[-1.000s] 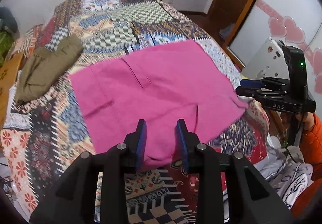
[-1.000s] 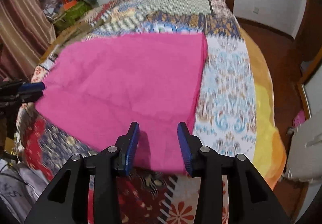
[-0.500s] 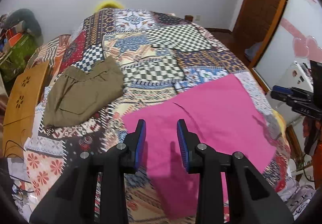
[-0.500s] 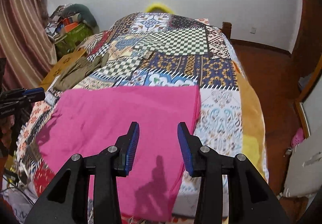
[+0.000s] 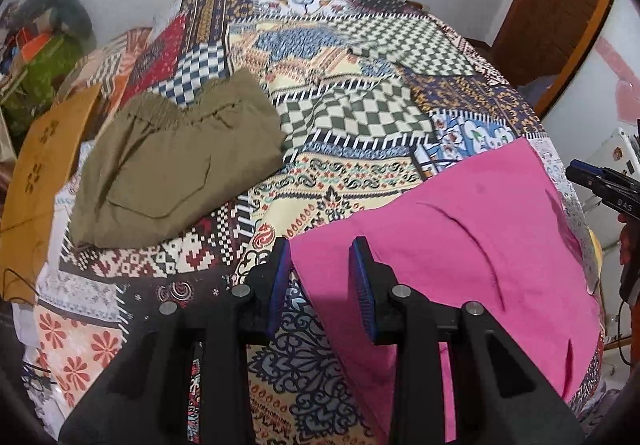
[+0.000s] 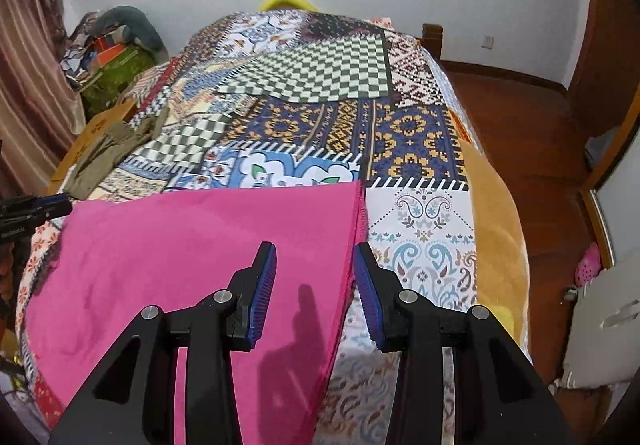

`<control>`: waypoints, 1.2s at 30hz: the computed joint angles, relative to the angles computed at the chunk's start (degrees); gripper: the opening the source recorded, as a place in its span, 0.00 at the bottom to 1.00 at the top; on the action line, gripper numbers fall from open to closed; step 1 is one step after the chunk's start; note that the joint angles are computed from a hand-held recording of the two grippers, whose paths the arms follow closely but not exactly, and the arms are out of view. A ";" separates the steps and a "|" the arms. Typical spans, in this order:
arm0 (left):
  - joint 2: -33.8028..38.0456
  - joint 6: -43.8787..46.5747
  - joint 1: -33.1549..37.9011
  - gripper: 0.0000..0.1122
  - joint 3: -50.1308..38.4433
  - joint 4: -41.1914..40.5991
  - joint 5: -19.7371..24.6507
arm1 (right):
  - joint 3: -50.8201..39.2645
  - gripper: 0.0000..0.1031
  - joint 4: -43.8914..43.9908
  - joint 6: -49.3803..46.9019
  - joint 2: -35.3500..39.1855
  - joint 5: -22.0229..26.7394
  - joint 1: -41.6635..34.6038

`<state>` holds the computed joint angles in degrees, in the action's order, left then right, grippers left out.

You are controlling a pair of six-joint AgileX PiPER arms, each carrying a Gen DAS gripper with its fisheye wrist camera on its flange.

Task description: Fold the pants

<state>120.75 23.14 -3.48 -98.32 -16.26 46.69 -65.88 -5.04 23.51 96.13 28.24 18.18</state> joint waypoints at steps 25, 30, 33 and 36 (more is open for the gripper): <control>4.07 1.99 0.82 0.09 -1.80 -5.21 0.33 | -10.32 0.41 7.61 -9.30 13.98 -1.07 -5.63; 2.66 3.27 -0.16 0.04 0.36 -4.39 -2.49 | -10.81 0.41 10.43 -12.65 15.31 -3.36 -5.60; 0.91 3.83 -1.16 0.03 2.91 -3.24 -5.65 | -11.92 0.15 8.50 -11.40 16.56 -3.64 -4.90; -0.70 5.15 -1.45 0.03 5.07 -3.46 -8.76 | -12.46 0.07 5.97 -10.36 16.99 -3.60 -4.22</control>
<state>120.05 28.30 -4.93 -93.25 -19.72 37.94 -78.33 0.93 13.14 113.12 24.63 13.96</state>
